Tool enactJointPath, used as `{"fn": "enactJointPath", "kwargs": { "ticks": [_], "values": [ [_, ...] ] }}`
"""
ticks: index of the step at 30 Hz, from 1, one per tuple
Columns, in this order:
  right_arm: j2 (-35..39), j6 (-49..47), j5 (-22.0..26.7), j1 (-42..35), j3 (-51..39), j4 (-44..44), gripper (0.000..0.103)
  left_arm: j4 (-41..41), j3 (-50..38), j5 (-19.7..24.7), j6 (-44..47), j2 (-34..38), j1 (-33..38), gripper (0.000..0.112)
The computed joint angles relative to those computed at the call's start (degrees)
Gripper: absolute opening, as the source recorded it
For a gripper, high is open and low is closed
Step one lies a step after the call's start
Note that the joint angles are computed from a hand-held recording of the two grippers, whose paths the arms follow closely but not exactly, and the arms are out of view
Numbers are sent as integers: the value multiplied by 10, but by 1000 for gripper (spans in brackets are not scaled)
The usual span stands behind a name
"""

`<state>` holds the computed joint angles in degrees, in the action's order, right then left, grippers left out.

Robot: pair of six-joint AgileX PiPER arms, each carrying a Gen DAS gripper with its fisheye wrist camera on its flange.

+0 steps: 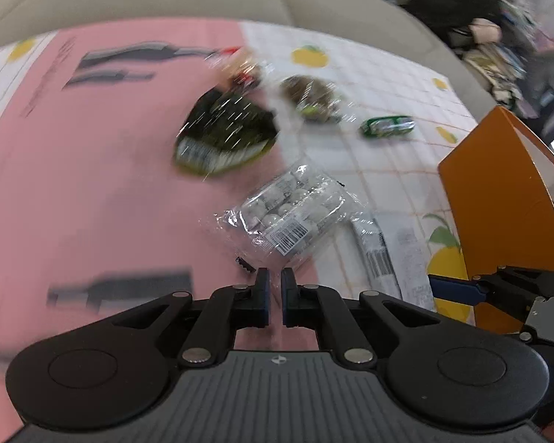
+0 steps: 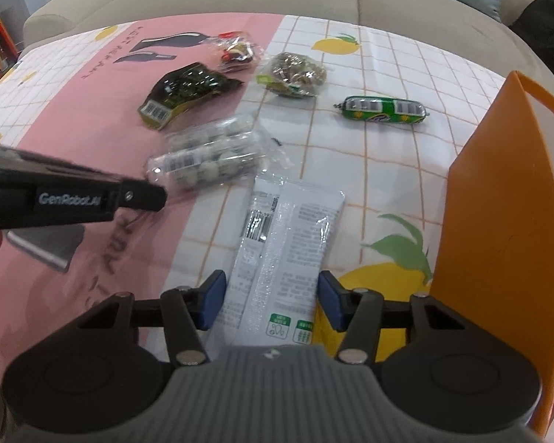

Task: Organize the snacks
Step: 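Grasp the clear egg-candy pack with left gripper while right grasps white flat packet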

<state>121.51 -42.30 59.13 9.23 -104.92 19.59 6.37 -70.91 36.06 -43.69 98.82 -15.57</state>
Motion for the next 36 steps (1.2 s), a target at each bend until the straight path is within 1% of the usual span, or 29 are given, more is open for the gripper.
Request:
{"fn": "enactJointPath", "kwargs": {
  "ticks": [3, 6, 9, 11, 12, 14, 17, 18, 19, 20, 21, 22, 25, 28, 32, 36],
  "values": [
    [-21, -5, 2, -3, 33, 6, 53, 11, 21, 31, -77, -28, -22, 5],
    [-54, -24, -4, -5, 83, 16, 53, 24, 47, 50, -151, -57, -48, 5],
    [-83, -43, -4, -10, 126, 25, 53, 16, 75, 57, -193, -85, -69, 5],
    [-100, -57, -4, -15, 151, 30, 53, 29, 81, 70, -220, -96, -90, 5],
    [-110, -61, -8, -16, 165, 29, 53, 30, 83, 76, -222, -99, -98, 1],
    [-124, -70, -15, -21, 186, 30, 53, 26, 87, 80, -225, -104, -105, 2],
    [-135, -70, -22, -24, 202, 28, 54, 58, 96, 76, -235, -124, -118, 11],
    [-136, -62, -24, -26, 203, 27, 54, 84, 93, 79, -244, -129, -128, 22],
    [-137, -54, -25, -29, 202, 28, 55, 117, 90, 88, -256, -134, -139, 39],
    [-141, -53, -28, -35, 205, 36, 56, 151, 82, 103, -260, -137, -150, 49],
    [-144, -55, -32, -42, 207, 48, 62, 165, 73, 112, -246, -135, -155, 70],
    [-145, -57, -38, -46, 209, 57, 69, 170, 60, 121, -214, -129, -154, 78],
    [-147, -60, -48, -52, 213, 79, 71, 198, 31, 142, -159, -104, -157, 78],
    [-146, -44, -63, -47, 219, 74, 71, 218, 7, 156, -118, -69, -156, 79],
    [-145, -25, -84, -37, 228, 52, 71, 200, 7, 126, -58, -41, -138, 79],
    [-136, -20, -74, -38, 220, 50, 71, 198, 19, 88, -33, -33, -125, 79]
  ]
}}
